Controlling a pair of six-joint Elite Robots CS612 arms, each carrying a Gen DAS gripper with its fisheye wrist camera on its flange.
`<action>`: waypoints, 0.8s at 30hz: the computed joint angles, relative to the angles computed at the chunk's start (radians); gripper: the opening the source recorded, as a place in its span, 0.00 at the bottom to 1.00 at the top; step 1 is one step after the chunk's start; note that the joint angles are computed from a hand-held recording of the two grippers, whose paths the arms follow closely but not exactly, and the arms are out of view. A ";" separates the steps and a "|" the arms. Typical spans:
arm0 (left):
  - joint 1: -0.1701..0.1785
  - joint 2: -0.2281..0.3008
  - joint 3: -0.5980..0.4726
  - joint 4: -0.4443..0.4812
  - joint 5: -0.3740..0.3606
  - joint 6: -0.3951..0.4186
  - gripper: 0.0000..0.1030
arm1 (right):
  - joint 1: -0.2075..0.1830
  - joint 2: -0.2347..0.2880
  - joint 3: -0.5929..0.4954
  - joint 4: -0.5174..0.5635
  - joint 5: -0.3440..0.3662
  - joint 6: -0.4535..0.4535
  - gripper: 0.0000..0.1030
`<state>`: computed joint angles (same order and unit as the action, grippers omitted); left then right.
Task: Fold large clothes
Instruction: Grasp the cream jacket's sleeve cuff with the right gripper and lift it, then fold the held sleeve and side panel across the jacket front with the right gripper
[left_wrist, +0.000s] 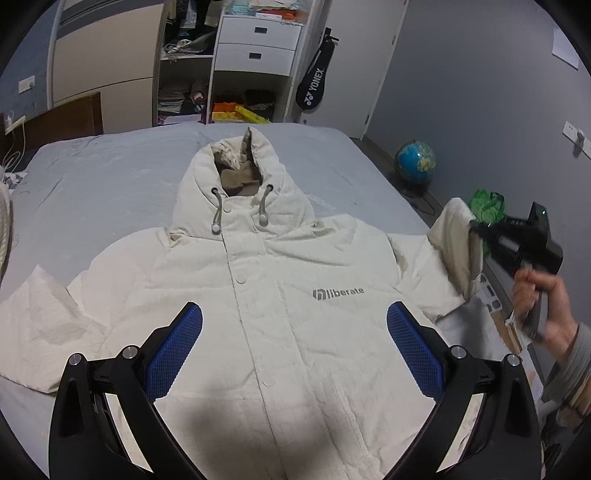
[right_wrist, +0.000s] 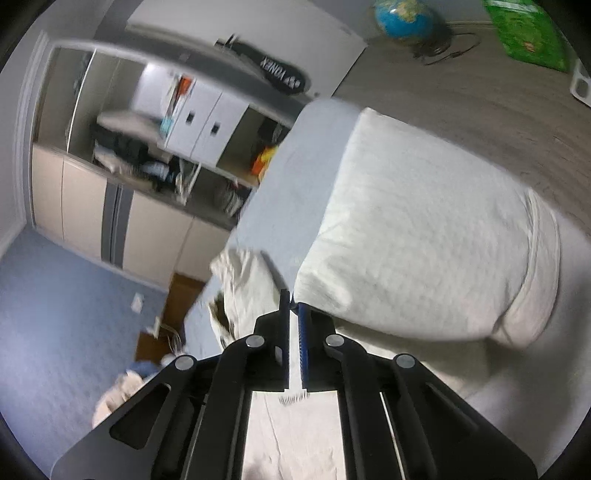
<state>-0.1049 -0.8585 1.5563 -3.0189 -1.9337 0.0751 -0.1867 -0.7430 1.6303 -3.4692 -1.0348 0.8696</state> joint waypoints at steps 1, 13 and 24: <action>0.001 0.000 0.000 -0.003 -0.001 -0.002 0.94 | 0.011 0.000 -0.003 0.017 0.008 -0.024 0.02; 0.008 0.000 -0.002 0.000 0.015 -0.016 0.94 | 0.147 0.016 -0.039 0.192 0.106 -0.267 0.00; 0.008 0.003 -0.006 0.028 0.024 -0.013 0.94 | 0.126 -0.007 0.037 0.169 -0.008 -0.135 0.46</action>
